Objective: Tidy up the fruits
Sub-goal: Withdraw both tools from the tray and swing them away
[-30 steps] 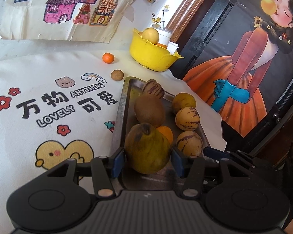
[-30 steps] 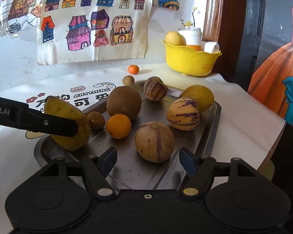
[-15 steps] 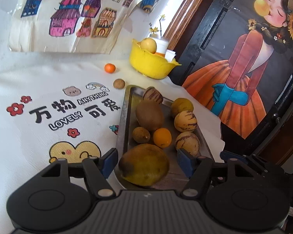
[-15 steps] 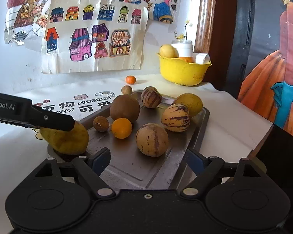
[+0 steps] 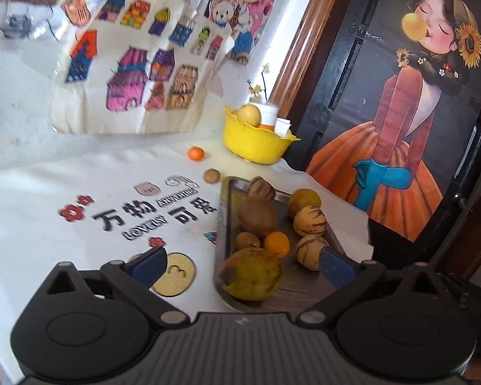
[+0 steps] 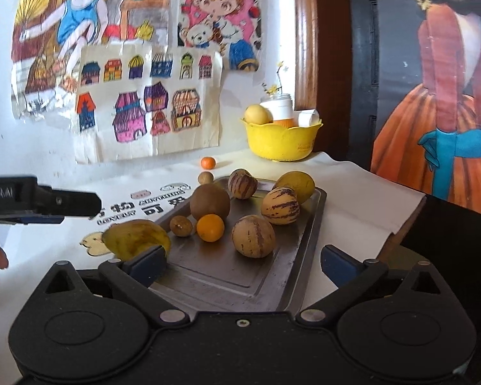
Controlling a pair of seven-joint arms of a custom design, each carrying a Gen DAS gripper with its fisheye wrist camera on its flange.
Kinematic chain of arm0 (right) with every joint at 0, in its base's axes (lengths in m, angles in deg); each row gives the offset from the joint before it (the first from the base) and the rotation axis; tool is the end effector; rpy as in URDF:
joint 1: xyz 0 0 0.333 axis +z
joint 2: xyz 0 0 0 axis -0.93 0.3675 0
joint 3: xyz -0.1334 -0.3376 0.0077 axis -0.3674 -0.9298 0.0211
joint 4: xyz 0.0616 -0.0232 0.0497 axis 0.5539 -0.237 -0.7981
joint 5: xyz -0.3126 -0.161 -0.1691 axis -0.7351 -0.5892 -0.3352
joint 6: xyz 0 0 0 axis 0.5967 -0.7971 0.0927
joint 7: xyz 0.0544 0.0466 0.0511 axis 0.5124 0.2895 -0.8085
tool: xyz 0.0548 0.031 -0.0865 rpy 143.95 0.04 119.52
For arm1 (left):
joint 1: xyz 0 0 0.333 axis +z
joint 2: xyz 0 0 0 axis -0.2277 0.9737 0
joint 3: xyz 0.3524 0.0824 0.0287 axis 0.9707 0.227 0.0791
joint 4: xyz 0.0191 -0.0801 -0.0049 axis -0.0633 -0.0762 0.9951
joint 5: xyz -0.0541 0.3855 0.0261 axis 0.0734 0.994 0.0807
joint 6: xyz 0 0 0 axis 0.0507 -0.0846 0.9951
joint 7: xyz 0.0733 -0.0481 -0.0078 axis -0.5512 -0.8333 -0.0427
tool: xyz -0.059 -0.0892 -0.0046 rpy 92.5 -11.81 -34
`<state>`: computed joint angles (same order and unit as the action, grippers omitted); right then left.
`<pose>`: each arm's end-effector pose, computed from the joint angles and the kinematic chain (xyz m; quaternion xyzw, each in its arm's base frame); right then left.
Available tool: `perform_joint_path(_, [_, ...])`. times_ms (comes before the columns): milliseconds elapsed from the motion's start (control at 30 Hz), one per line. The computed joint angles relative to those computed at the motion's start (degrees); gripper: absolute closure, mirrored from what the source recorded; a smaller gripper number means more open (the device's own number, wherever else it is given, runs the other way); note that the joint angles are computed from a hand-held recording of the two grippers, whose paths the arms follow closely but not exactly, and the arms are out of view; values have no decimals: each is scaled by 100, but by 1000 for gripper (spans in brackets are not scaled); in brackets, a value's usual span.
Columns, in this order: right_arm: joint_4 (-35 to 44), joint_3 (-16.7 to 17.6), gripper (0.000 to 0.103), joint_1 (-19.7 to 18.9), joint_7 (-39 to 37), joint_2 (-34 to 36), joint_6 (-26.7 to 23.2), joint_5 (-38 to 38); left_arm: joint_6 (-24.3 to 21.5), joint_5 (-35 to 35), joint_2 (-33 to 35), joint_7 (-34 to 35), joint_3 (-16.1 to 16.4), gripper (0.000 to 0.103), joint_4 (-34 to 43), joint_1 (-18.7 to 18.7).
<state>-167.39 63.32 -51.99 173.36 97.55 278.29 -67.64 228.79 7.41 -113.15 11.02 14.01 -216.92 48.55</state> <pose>0.5142 0.2640 0.4719 -0.7268 0.4356 -0.2635 0.4611 0.4610 -0.1804 0.4869 -0.6989 0.4795 -0.4412 0.2949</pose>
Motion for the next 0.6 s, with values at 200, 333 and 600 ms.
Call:
perform_joint_path(200, [-428,-96,1,306,-166,-319,157,512,-376,80,-723,14,469,0,-265,-512])
perform_joint_path(333, [-621,-180,1,704,-832,-486,34,1400,-756,353,-982,-9,845,1,-476,-941])
perform_joint_path(600, [-925,-65,1,789,-419,-610,-1,1214,-1300,778,-743,-51,2043,0,-913,-2091])
